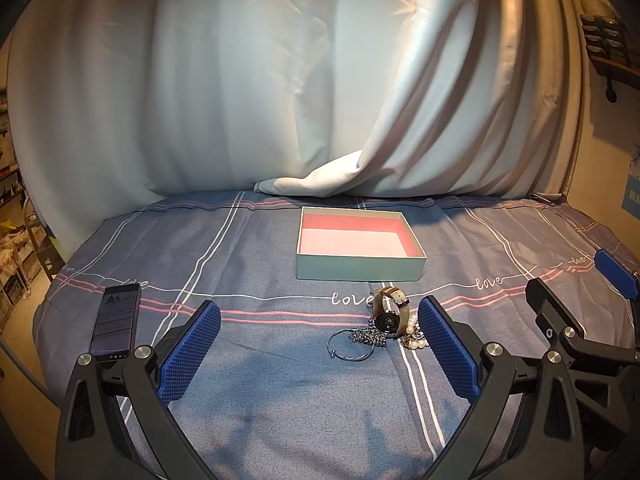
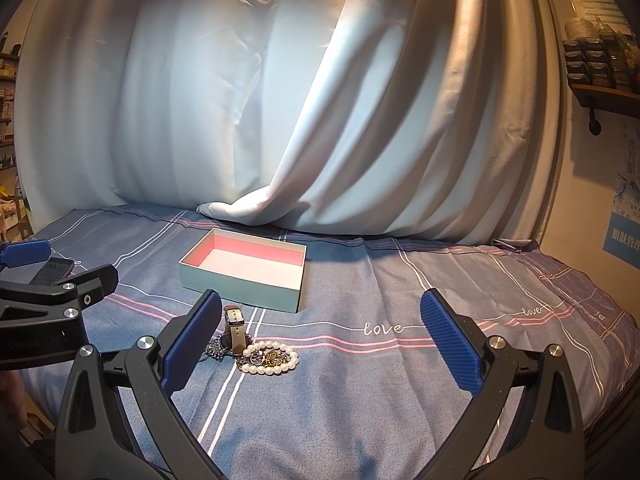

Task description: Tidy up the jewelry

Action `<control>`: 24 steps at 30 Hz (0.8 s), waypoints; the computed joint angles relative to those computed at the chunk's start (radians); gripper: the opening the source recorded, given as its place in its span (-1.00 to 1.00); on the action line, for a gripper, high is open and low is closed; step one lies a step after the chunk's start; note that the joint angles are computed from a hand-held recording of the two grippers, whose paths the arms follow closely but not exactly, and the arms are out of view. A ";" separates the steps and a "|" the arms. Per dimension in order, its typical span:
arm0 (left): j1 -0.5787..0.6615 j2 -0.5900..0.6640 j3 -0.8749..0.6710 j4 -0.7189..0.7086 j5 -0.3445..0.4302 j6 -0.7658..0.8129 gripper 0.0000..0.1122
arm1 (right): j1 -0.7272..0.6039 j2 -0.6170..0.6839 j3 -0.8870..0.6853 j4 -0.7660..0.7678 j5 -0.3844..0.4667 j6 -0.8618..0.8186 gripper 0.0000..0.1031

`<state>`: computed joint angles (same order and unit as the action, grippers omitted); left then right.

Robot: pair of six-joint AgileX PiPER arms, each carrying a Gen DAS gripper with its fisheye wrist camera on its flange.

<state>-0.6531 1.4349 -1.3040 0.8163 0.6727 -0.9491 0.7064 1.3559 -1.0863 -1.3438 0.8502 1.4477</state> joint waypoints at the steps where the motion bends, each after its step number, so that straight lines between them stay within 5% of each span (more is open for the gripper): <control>1: 0.000 0.000 0.000 0.000 0.001 -0.001 0.73 | 0.003 0.000 0.000 -0.001 0.003 0.001 0.91; 18: 0.003 0.005 -0.012 -0.027 0.007 0.025 0.73 | -0.005 0.005 -0.013 0.024 -0.005 -0.023 0.91; 24: 0.067 0.062 -0.088 -0.259 0.042 0.220 0.73 | -0.098 0.054 -0.122 0.306 -0.077 -0.286 0.91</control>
<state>-0.5863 1.4970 -1.3920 0.5577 0.7147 -0.7290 0.6080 1.4095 -1.2082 -1.0374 0.7730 1.1614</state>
